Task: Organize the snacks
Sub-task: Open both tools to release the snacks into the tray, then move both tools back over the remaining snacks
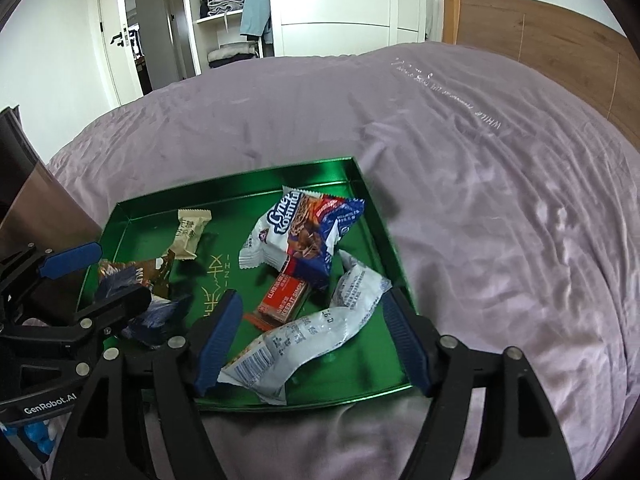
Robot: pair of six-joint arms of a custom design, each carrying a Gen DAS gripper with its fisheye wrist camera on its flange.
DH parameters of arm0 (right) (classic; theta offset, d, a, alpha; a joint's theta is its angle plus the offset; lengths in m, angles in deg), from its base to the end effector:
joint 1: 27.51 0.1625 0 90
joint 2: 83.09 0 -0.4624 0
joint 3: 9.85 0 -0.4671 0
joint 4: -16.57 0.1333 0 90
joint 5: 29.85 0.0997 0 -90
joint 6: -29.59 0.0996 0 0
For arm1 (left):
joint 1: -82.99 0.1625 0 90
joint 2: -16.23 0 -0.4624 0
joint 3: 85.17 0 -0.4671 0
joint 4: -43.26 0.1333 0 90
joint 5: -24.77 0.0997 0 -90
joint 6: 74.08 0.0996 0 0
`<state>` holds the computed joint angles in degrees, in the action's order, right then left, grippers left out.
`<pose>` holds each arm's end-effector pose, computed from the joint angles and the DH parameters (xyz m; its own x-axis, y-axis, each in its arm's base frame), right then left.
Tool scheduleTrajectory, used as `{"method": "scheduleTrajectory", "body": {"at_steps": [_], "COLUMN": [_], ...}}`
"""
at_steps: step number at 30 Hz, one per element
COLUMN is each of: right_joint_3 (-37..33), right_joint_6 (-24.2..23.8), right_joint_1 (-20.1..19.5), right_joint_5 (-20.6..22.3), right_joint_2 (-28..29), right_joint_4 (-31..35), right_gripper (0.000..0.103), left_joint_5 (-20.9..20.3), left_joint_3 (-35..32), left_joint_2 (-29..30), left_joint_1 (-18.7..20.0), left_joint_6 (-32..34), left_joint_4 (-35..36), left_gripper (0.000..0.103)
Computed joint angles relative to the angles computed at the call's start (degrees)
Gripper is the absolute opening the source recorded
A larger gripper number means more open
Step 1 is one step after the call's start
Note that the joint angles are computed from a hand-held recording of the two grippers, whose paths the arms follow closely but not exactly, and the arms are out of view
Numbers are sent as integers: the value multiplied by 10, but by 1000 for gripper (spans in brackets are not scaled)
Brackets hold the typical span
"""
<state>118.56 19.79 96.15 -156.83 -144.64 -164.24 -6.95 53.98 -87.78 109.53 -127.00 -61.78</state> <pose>0.3533 -0.3982 0.1073 -0.7024 -0.3655 0.6108 -0.6354 0.7088 -0.3064 -0.2118 -0.3495 0.2589 -0.6542 0.0276 -0.7558 0.5278 0.7325 -0.4301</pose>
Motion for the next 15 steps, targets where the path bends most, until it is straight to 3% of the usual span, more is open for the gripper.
{"method": "scheduleTrajectory", "body": {"at_steps": [7,9,15], "right_joint_3": [4,5,3], "right_joint_6": [15,19,31], "right_joint_1": [27,35,60], "right_joint_5": [-15,-19,-32], "right_joint_2": [-31,-38,-55], "right_joint_4": [23,29,55], "right_gripper": [95,95,95], "left_joint_5": [7,9,5], "left_joint_3": [-17,-21,-33], "left_joint_2": [-15,-21,-28], "left_joint_1": [-29,-38,-61], "left_joint_6": [-51,-65,-98], "left_joint_4": [69,89,139], "left_gripper": [66,75,75]}}
